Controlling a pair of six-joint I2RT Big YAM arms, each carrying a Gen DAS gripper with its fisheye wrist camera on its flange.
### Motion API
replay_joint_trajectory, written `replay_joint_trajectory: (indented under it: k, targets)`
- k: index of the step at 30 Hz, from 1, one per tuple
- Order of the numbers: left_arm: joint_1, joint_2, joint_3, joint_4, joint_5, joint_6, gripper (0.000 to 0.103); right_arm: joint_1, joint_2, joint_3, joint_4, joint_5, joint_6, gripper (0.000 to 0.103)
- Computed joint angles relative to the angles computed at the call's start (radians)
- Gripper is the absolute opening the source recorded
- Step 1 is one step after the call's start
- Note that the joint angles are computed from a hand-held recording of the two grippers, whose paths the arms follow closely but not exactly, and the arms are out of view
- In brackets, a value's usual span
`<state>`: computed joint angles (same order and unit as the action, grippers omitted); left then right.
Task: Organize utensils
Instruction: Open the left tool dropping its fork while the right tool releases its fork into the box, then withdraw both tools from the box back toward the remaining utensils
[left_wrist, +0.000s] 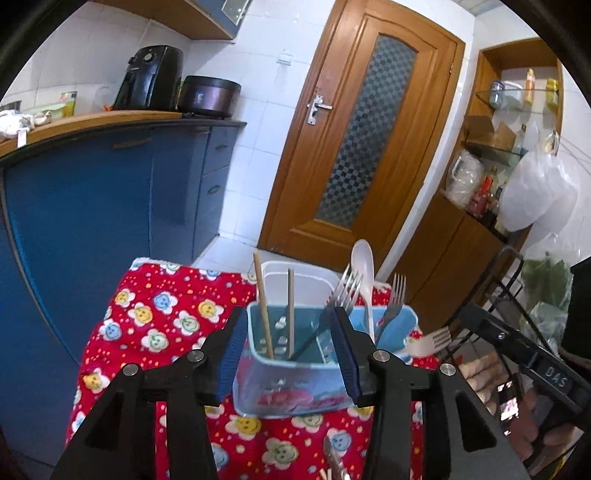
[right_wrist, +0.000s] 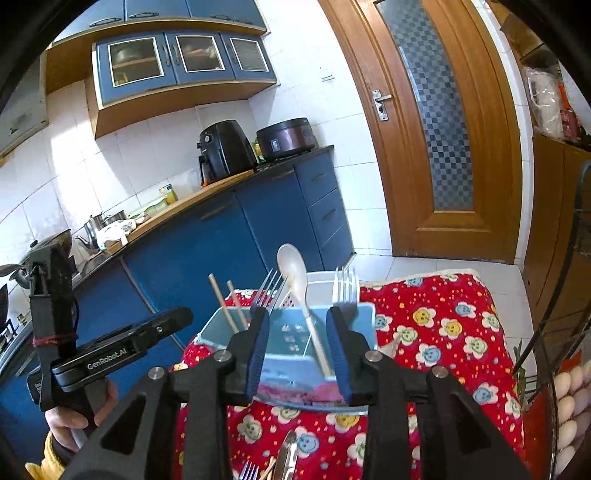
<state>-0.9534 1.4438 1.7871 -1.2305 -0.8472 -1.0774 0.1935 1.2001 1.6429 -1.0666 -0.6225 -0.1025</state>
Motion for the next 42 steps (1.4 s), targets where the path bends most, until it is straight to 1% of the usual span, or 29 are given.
replay_joint_trajectory:
  k: [6,11,15,25,30,33,42]
  targets:
    - [-0.045,0.011,0.014,-0.084,-0.004,-0.063,0.049,-0.006,-0.060,-0.065,-0.016,0.008,-0.017,0.037]
    - [-0.079,0.018,0.013,-0.129,-0.009,-0.115,0.050,-0.018,-0.103,-0.122,-0.037,0.010,-0.032,0.039]
    - [-0.097,0.022,0.007,-0.162,0.002,-0.155,0.051,-0.025,-0.127,-0.156,-0.058,0.008,-0.040,0.041]
    - [-0.140,0.026,-0.032,-0.185,0.049,-0.215,0.051,-0.055,-0.178,-0.243,-0.110,0.003,-0.054,0.041]
    - [-0.163,0.031,-0.054,-0.200,0.077,-0.270,0.051,-0.077,-0.198,-0.283,-0.123,0.003,-0.061,0.041]
    - [-0.170,0.031,-0.076,-0.197,0.099,-0.288,0.051,-0.089,-0.209,-0.306,-0.137,0.011,-0.071,0.041]
    - [-0.185,0.054,-0.099,-0.182,0.159,-0.304,0.051,-0.131,-0.217,-0.347,-0.171,0.029,-0.106,0.041]
